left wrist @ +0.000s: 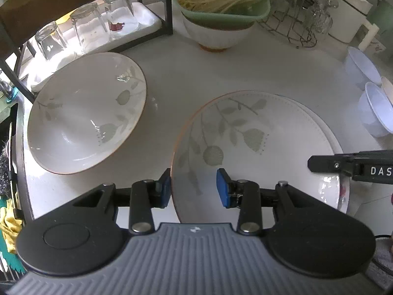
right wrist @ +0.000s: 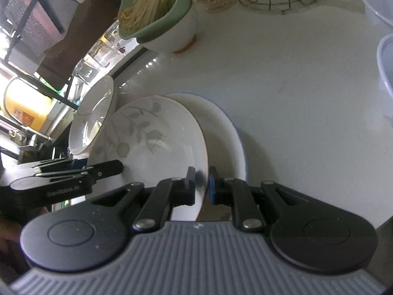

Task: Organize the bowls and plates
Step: 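Lift the leaf-pattern plate with both grippers toward the rose-print plate, then lower the leaf-pattern plate onto the rose-print plate and open both grippers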

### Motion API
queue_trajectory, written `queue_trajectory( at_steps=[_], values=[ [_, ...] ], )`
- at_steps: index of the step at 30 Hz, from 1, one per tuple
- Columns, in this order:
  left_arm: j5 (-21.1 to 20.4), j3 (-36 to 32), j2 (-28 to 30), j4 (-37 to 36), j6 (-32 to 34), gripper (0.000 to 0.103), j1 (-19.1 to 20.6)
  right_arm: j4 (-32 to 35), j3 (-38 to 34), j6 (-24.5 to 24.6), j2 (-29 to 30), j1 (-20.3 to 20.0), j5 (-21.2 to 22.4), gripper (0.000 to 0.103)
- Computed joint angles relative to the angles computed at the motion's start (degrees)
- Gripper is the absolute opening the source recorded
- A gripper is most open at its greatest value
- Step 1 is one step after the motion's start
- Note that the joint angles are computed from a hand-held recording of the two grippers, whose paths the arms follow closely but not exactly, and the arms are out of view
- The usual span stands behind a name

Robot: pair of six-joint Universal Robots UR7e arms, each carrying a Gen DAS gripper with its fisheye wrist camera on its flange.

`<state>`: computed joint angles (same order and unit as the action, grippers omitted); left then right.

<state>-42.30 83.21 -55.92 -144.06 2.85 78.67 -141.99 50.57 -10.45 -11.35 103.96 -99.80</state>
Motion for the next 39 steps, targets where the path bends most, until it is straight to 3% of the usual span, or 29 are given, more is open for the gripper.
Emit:
queue_trajectory(
  at_steps=[14, 23, 28, 39],
  values=[
    [2.02, 0.8, 0.28, -3.98, -1.4, 0.043, -0.96, -5.74, -0.03, -2.75, 0.92, 0.71, -3.58, 0.014],
    [1.23, 2.44, -1.99, -6.44, -0.63, 0.043, -1.7, -14.78, 2.38, -4.42, 1.05, 1.15, -4.42, 0.014],
    [2.75, 3.62, -3.39, -10.12, 0.16, 0.043, -3.24, -19.9, 5.35, -5.86, -0.5, 1.08, -3.47, 0.014],
    [5.33, 5.6, -6.79, -10.97, -3.9, 0.043, -8.89, -20.53, 9.02, -8.12, -5.34, 1.95, -1.71, 0.014]
  ],
)
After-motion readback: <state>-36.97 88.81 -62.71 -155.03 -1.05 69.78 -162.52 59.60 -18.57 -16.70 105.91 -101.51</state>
